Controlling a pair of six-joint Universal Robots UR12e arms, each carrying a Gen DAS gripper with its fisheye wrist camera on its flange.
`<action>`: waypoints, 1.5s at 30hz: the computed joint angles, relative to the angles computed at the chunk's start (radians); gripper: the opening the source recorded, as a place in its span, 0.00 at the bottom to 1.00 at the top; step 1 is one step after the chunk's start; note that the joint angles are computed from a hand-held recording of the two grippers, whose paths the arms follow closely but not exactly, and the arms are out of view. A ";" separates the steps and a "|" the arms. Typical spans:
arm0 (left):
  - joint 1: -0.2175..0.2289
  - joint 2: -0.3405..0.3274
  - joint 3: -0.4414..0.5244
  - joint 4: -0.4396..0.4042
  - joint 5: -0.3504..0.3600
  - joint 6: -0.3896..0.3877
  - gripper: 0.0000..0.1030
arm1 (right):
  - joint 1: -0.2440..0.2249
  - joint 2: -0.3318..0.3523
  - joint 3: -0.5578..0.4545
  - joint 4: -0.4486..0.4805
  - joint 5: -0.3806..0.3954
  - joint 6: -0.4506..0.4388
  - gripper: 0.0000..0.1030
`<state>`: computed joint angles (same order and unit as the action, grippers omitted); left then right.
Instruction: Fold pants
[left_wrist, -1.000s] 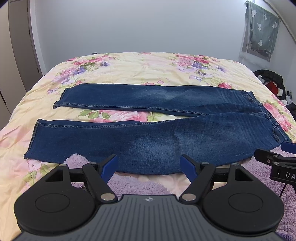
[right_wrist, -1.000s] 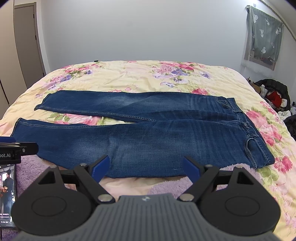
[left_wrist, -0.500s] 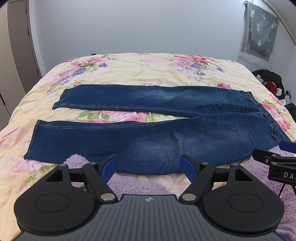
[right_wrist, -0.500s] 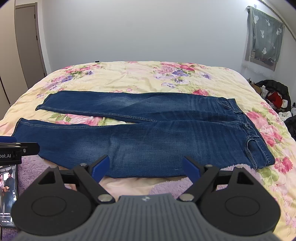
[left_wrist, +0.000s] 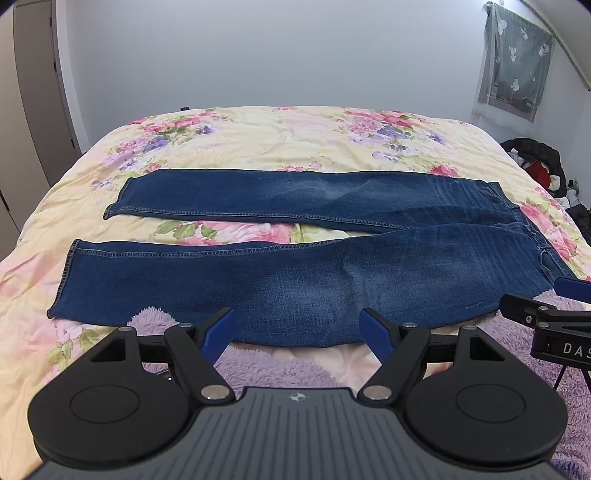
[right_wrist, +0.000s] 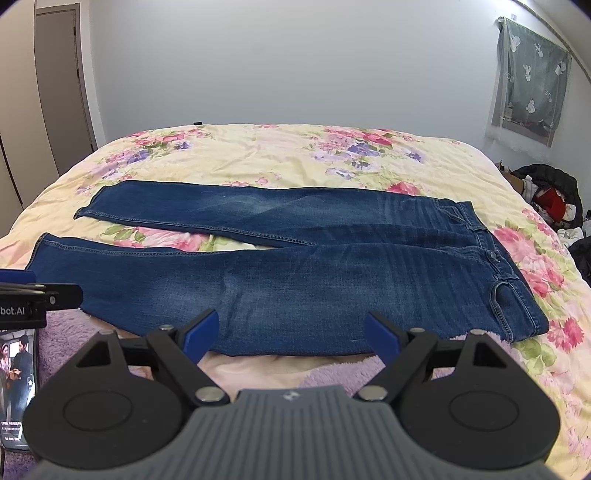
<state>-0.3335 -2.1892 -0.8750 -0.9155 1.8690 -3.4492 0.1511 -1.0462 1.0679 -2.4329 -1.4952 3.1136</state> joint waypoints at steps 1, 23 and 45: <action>0.000 0.000 0.000 0.000 0.000 0.000 0.87 | -0.001 -0.002 0.002 -0.001 0.002 -0.001 0.80; 0.085 0.043 -0.056 0.026 0.033 0.164 0.66 | -0.092 0.040 -0.035 -0.024 0.031 -0.005 0.80; 0.196 -0.003 -0.064 -0.182 0.090 0.601 0.49 | -0.232 0.324 -0.565 0.515 -0.204 -0.347 0.54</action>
<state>-0.1376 -2.1925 -0.9392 -1.0973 1.9588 -2.8485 -0.0809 -0.7221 0.5033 -1.9180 -1.6992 2.7669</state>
